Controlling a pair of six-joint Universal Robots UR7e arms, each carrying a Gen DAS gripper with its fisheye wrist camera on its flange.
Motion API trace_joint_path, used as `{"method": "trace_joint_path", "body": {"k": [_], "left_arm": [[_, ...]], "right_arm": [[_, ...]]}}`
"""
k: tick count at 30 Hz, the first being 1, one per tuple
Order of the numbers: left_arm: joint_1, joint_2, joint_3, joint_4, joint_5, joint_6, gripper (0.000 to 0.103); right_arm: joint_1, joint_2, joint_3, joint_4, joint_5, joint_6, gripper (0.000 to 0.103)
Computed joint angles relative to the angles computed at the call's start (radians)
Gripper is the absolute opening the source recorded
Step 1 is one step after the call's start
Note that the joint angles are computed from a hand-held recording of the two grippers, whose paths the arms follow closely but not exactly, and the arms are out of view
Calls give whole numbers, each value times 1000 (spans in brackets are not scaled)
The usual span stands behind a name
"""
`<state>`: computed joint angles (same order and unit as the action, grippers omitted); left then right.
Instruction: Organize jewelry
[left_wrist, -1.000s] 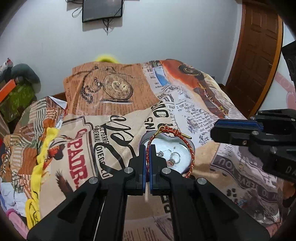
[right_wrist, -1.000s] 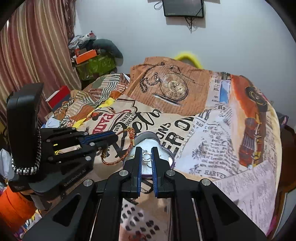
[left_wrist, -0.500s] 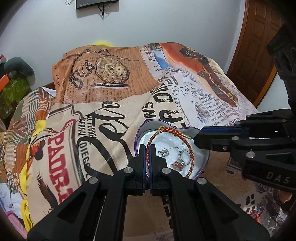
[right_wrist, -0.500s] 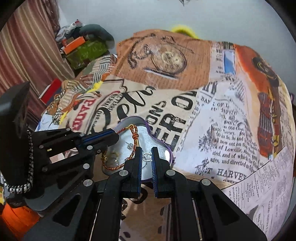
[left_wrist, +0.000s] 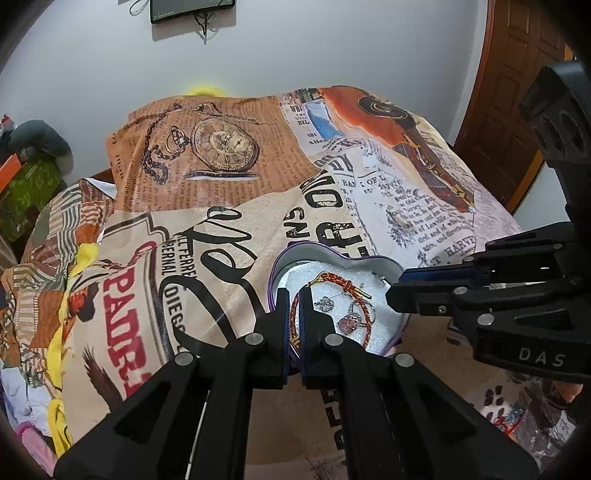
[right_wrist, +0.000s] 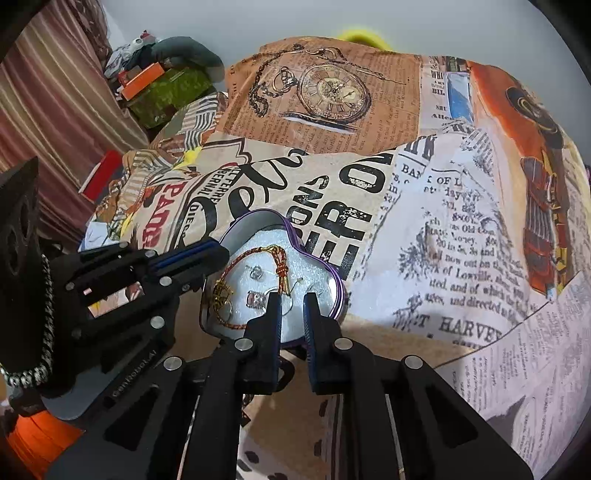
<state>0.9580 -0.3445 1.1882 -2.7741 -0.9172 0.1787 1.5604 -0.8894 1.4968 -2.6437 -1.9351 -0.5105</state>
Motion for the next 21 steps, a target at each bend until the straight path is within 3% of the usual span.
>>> {"method": "trace_joint_path", "body": {"k": [7,10,14,21], "left_arm": [[-28,-44,53,-25,3,-13,17],[-45,-68,84,-43,9,-21,30],[-70,-99,130,-82,10,-28,38],[-107,-142,190,-73,-3,-64,49]], "right_arm": [[33,-53,86,-140,-45,-67,13],[40,-91,126,-183,-40,-76,26],[52,-138,193,-303,-50,-106,42],[57,-224,292,-416,-63,-143,51]]}}
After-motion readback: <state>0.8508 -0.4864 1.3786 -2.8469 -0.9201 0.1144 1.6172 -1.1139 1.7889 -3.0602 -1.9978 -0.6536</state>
